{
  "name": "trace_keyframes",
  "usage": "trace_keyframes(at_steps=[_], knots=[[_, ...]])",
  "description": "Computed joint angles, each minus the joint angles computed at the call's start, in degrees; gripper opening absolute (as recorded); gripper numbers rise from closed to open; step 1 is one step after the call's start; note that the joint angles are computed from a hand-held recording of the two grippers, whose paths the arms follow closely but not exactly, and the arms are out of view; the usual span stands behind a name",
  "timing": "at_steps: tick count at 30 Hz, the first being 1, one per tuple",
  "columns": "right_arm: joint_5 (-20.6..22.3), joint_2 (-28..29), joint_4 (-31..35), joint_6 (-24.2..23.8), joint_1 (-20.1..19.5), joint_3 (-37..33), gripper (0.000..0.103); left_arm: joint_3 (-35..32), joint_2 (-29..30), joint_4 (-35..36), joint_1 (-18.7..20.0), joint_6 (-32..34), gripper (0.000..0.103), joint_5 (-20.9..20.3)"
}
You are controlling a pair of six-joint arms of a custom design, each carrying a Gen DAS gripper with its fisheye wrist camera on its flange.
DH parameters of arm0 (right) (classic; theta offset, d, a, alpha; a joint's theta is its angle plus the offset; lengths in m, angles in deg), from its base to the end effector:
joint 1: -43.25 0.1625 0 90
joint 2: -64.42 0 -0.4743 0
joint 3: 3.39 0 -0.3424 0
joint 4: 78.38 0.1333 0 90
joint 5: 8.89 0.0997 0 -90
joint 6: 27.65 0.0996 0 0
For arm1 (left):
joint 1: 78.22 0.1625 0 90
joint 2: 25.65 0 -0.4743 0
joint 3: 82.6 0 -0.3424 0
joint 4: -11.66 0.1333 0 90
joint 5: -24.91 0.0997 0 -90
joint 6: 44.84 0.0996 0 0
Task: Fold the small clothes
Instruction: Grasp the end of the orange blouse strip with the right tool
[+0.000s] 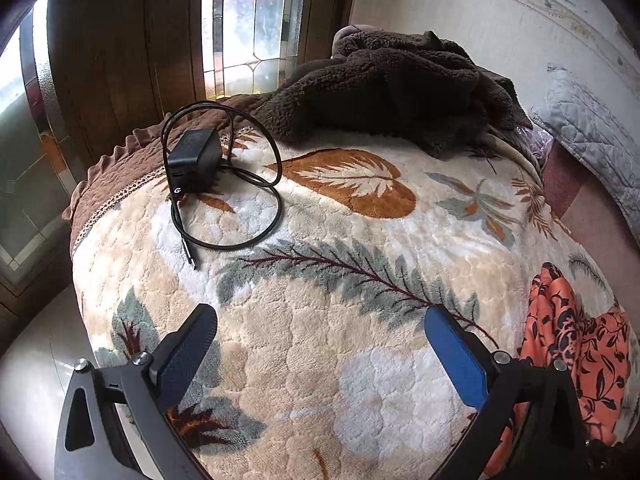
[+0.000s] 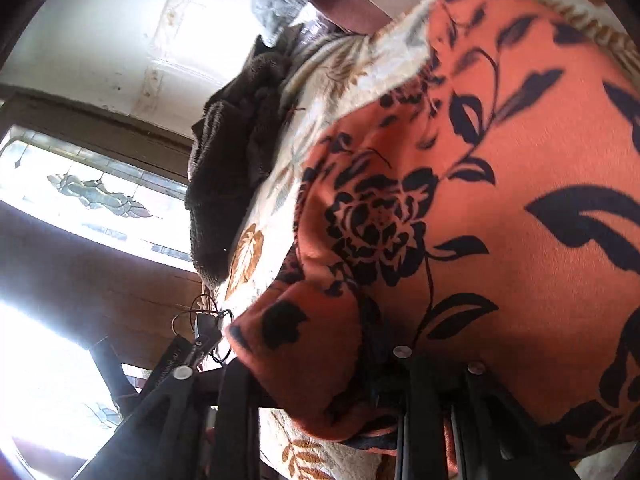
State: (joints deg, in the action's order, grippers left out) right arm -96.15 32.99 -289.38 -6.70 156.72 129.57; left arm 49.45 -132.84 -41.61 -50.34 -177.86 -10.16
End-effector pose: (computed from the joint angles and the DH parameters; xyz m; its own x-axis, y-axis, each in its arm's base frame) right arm 0.3112 -0.3701 0.0138 -0.9840 -0.0759 -0.1613 -0.0253 0.9551 -0.2952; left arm -0.0477 -0.2683 0.3567 -0.5583 -0.7388 -0.3774 -0.0181 0.4656 -0.8848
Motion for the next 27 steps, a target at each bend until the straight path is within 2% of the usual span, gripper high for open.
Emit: trace_keyframes(at_steps=[1,3,4,6,10,13,14,16,17,19,20,23,27], knots=[[2.3,0.0,-0.5,-0.5,-1.1,0.6,0.041,0.0,-0.1,0.3,-0.7,-0.1,0.103,0.5],[7.7,-1.0,-0.7,-2.6,-3.3,1.9,0.069,0.6,-0.6,-0.7,-2.3,1.4,0.103,2.1],[10.5,-1.8,-0.9,-3.4,-4.4,2.9,0.073,1.2,-1.3,-3.0,-3.1,4.0,0.103,3.3],[13.5,-4.0,-1.4,-6.1,-5.3,4.7,0.074,2.8,-1.8,-7.7,-5.5,9.1,0.103,5.3],[8.9,-9.5,-7.3,-13.0,-4.8,9.8,0.073,6.3,0.8,-19.0,-9.6,22.3,0.103,8.2],[1.3,-13.2,-6.5,-16.5,-4.1,11.1,0.050,7.3,7.1,-25.9,-8.8,30.8,0.103,7.4],[-0.7,-13.8,-5.8,-17.3,-4.1,11.3,0.038,6.9,10.7,-27.6,-6.7,33.4,0.103,6.3],[-6.8,-14.2,-2.3,-17.8,-4.5,11.2,0.037,5.6,17.8,-31.0,-0.4,39.0,0.103,2.6],[-8.6,-14.1,1.5,-18.1,-5.6,10.6,0.032,4.7,20.7,-31.6,2.8,40.5,0.103,0.5],[-9.7,-12.9,1.8,-18.8,-8.6,12.1,0.005,4.4,21.7,-33.4,6.0,41.9,0.103,-0.6],[-8.0,-12.6,-0.1,-19.4,-9.8,12.7,0.000,4.8,20.5,-33.9,5.8,41.5,0.103,-0.4],[-6.5,-15.6,5.4,-18.4,-10.1,10.9,0.001,4.7,20.5,-32.5,5.2,40.4,0.103,0.4],[-6.6,-17.8,5.9,-20.2,-8.1,6.9,0.007,4.6,21.2,-30.7,4.7,39.3,0.103,1.4]])
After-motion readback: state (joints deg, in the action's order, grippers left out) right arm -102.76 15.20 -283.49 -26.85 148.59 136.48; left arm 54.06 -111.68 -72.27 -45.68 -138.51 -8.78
